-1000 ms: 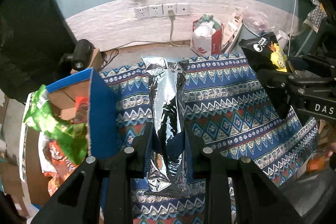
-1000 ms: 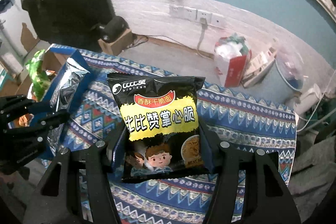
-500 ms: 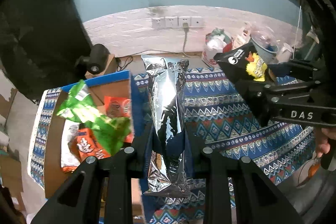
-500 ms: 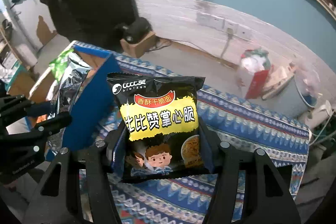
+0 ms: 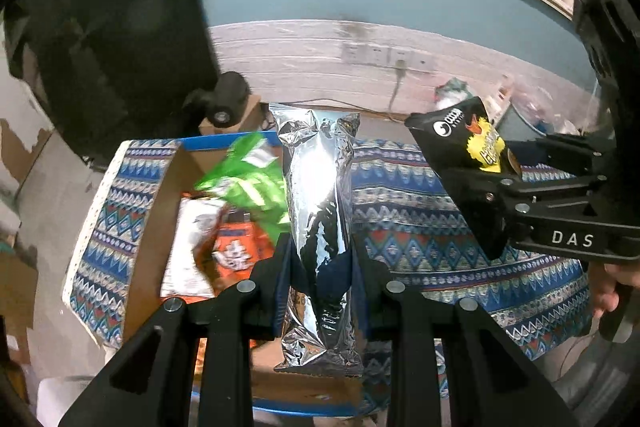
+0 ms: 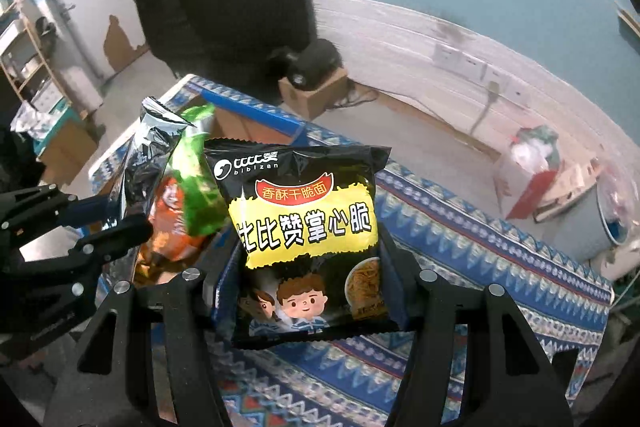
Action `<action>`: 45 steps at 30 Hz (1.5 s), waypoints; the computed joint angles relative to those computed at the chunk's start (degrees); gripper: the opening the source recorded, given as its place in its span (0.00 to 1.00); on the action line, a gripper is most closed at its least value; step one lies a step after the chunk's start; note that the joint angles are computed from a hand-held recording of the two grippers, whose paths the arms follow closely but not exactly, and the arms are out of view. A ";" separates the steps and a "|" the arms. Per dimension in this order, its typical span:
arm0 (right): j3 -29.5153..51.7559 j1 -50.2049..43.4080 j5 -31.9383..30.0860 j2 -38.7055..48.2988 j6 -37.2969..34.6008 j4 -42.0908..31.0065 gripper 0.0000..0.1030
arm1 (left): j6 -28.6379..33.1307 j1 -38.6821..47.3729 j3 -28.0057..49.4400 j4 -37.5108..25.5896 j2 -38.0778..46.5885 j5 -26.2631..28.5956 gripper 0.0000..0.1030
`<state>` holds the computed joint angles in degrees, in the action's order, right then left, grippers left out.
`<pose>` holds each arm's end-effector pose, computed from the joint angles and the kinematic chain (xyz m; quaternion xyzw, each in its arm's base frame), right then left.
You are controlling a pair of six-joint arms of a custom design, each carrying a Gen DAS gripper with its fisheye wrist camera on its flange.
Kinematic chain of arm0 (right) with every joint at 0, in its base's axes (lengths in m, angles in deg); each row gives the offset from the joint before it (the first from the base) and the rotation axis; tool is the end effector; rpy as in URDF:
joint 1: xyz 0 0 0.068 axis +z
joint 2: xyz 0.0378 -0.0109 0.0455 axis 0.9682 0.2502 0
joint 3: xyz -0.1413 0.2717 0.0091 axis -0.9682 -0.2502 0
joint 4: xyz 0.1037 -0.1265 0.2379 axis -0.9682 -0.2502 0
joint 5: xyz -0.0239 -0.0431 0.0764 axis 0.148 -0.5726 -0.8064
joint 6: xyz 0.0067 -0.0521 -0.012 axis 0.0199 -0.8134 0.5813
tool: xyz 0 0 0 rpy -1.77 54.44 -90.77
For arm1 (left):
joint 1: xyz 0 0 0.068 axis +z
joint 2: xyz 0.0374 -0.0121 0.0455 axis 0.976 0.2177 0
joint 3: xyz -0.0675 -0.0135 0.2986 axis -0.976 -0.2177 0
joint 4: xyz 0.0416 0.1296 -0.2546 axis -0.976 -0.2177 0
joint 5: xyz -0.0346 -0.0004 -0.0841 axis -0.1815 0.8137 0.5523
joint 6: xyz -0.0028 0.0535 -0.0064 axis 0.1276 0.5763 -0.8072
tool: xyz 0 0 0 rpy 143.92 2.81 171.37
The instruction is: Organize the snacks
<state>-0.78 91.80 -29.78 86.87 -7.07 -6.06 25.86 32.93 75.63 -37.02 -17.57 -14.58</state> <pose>0.2986 0.0993 0.1827 -0.3082 0.8962 0.1604 0.2759 0.1759 -0.1486 0.1976 -0.0802 0.9471 0.0321 0.3092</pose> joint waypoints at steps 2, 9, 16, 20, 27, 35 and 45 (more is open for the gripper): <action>0.52 1.34 0.02 0.62 0.86 0.03 0.58 | -0.57 0.85 -1.61 -1.08 -2.46 -0.25 0.26; 1.79 8.11 1.43 2.63 4.11 0.56 0.58 | 0.36 6.16 -6.57 -2.49 -8.46 1.07 0.26; 1.80 14.27 2.63 3.82 6.00 1.13 0.58 | 2.45 12.71 -11.13 -1.61 -11.80 3.42 0.26; 2.07 16.96 3.49 5.18 6.82 1.55 0.58 | 3.99 16.48 -13.23 0.55 -11.93 6.32 0.27; 3.47 19.19 3.10 8.63 8.00 1.75 0.58 | 5.21 19.22 -13.81 -1.31 -13.50 7.67 0.28; 4.64 19.49 2.54 11.63 7.82 2.31 0.59 | 5.89 19.98 -13.15 -5.69 -16.65 6.58 0.52; 3.02 18.45 2.08 8.10 7.78 1.62 0.69 | 2.81 15.01 -10.30 -12.68 -20.70 1.84 0.75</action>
